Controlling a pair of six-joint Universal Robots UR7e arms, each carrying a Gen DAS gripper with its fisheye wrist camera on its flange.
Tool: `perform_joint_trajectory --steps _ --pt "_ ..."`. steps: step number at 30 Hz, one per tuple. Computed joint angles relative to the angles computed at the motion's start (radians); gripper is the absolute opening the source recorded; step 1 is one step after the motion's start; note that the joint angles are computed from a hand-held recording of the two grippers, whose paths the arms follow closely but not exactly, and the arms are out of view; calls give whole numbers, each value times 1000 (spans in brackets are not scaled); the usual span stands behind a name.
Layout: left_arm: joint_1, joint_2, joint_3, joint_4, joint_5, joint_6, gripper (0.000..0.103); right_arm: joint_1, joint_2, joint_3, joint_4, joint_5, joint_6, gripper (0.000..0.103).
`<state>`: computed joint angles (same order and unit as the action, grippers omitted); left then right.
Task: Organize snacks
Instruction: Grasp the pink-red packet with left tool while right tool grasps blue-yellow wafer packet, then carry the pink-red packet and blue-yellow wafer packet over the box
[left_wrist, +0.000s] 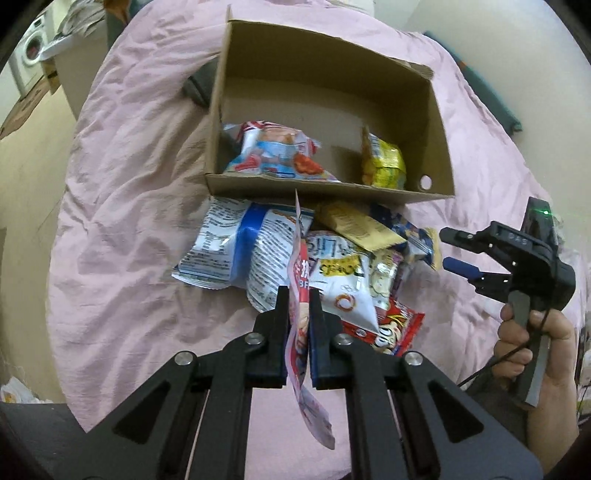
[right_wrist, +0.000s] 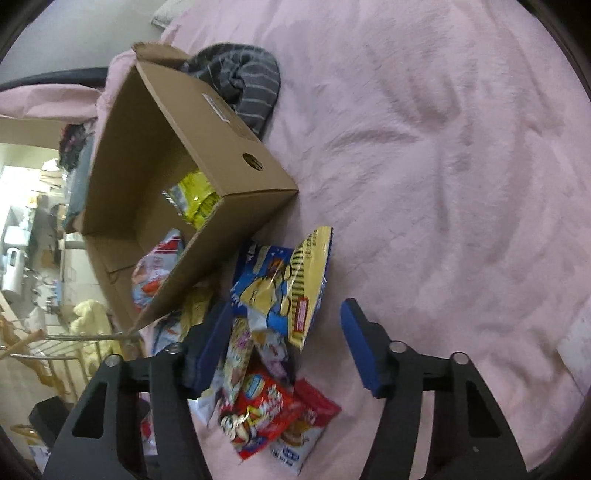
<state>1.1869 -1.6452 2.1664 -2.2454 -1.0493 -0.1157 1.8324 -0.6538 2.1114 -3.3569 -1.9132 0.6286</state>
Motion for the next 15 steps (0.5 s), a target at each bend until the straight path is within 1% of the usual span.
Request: perform_joint_trajectory --steps 3,4,6,8,11,15 --pt "2 6 2 -20 29 -8 6 -6 23 -35 40 -27 13 54" --pt "2 7 3 -26 36 -9 6 -12 29 -40 44 -27 18 50" --pt "3 9 2 -32 46 -10 6 -18 40 -51 48 -28 23 36" --pt "6 9 1 -32 50 -12 6 -6 44 -63 69 -66 17 22" --pt "6 6 4 -34 60 -15 6 18 45 -62 52 -101 -11 19" --pt "6 7 2 -41 64 -16 6 26 27 -22 0 -106 -9 16"
